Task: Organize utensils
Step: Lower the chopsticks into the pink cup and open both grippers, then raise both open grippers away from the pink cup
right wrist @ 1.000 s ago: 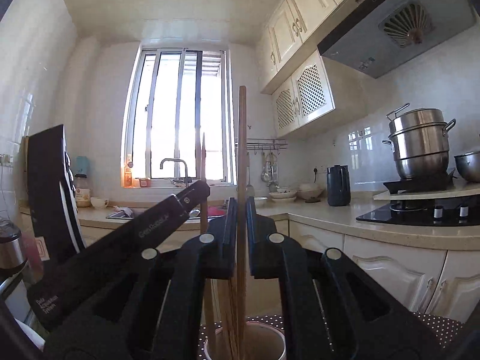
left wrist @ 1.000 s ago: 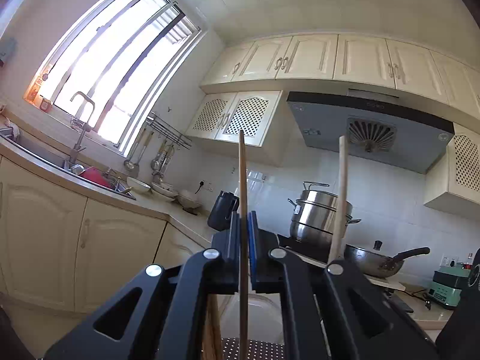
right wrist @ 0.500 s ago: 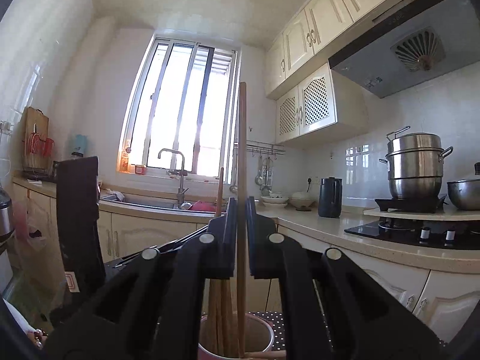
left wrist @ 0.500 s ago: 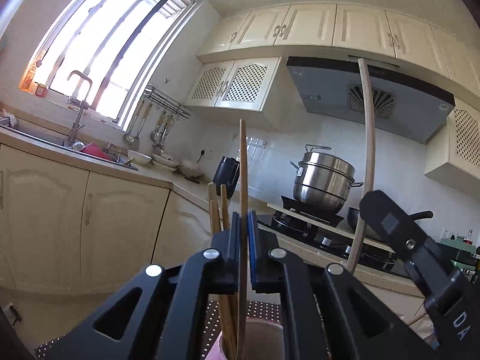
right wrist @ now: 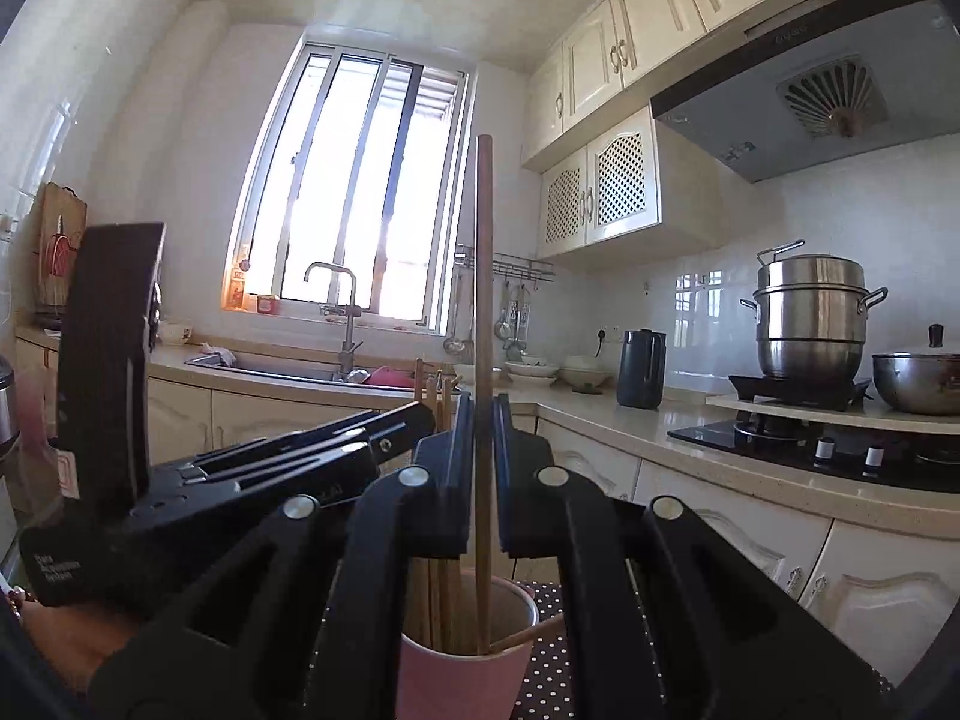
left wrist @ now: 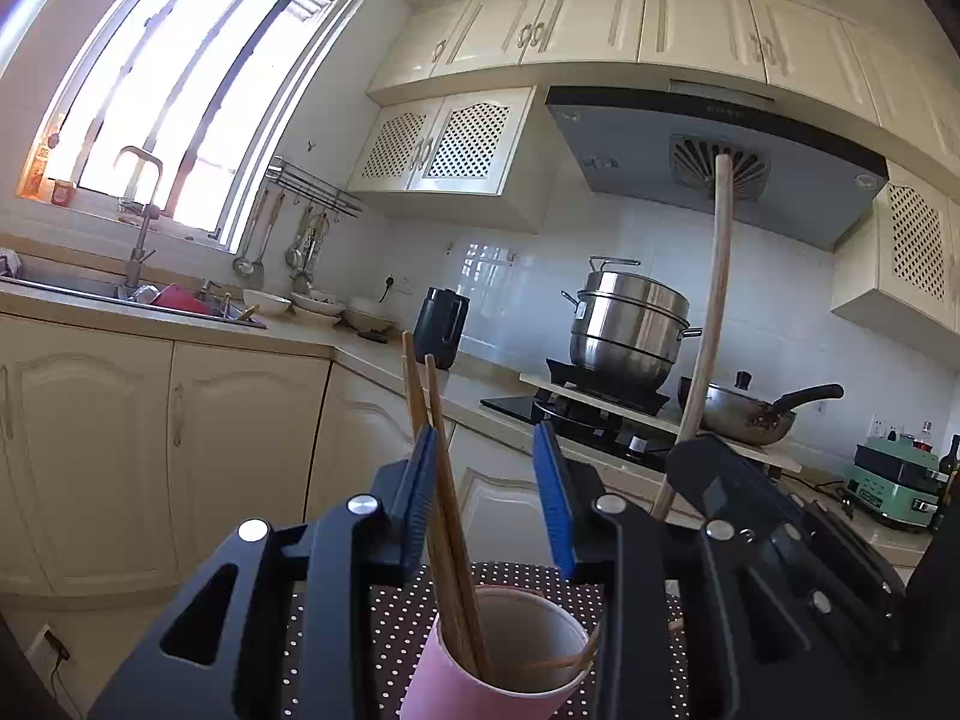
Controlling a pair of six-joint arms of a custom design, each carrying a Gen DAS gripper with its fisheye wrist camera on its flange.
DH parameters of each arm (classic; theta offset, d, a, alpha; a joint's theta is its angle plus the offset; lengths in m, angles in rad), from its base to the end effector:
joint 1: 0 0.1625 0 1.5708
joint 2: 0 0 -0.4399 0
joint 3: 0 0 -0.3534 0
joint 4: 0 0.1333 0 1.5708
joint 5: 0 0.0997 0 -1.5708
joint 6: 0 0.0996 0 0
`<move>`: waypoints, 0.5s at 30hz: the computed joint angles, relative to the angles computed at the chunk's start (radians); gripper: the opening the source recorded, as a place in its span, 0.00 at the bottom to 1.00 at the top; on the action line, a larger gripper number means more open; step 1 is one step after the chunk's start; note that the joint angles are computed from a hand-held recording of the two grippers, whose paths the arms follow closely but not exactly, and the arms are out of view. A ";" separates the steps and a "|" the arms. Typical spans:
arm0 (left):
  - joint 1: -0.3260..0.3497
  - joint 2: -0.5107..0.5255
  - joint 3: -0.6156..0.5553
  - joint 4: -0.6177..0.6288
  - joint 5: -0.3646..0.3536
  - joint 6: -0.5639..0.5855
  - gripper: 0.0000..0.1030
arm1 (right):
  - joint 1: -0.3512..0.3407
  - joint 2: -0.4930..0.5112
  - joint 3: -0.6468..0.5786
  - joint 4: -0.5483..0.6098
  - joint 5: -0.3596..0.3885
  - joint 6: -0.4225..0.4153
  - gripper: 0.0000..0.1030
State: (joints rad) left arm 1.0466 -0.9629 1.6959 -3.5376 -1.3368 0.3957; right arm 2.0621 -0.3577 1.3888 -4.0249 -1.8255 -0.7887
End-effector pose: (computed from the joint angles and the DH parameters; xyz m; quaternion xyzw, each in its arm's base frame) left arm -0.1841 -0.6309 0.3492 0.2991 0.7559 -0.5795 0.0581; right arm 0.4274 -0.5694 0.0978 0.3821 -0.6521 0.6263 0.1911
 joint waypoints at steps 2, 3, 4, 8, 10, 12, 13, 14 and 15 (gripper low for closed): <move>-0.006 -0.014 0.008 0.024 0.003 -0.004 0.36 | 0.004 -0.002 -0.005 0.013 -0.025 0.019 0.07; -0.012 -0.019 0.015 0.016 0.013 0.001 0.37 | 0.005 -0.006 -0.003 0.023 -0.031 0.033 0.07; -0.018 -0.024 0.019 0.019 0.023 0.008 0.37 | 0.006 -0.012 -0.001 0.042 -0.042 0.053 0.07; -0.035 -0.053 0.039 0.047 0.060 0.005 0.44 | 0.014 -0.027 0.016 0.054 -0.069 0.085 0.11; -0.041 -0.068 0.048 0.073 0.082 -0.004 0.45 | 0.021 -0.031 0.021 0.064 -0.086 0.081 0.12; -0.050 -0.080 0.063 0.081 0.105 -0.007 0.45 | 0.027 -0.038 0.031 0.069 -0.100 0.088 0.14; -0.054 -0.088 0.072 0.082 0.111 -0.005 0.45 | 0.030 -0.042 0.039 0.070 -0.104 0.094 0.15; -0.060 -0.094 0.081 0.082 0.119 -0.002 0.45 | 0.033 -0.046 0.047 0.069 -0.109 0.099 0.15; -0.066 -0.100 0.086 0.084 0.127 0.003 0.45 | 0.038 -0.049 0.053 0.065 -0.116 0.100 0.15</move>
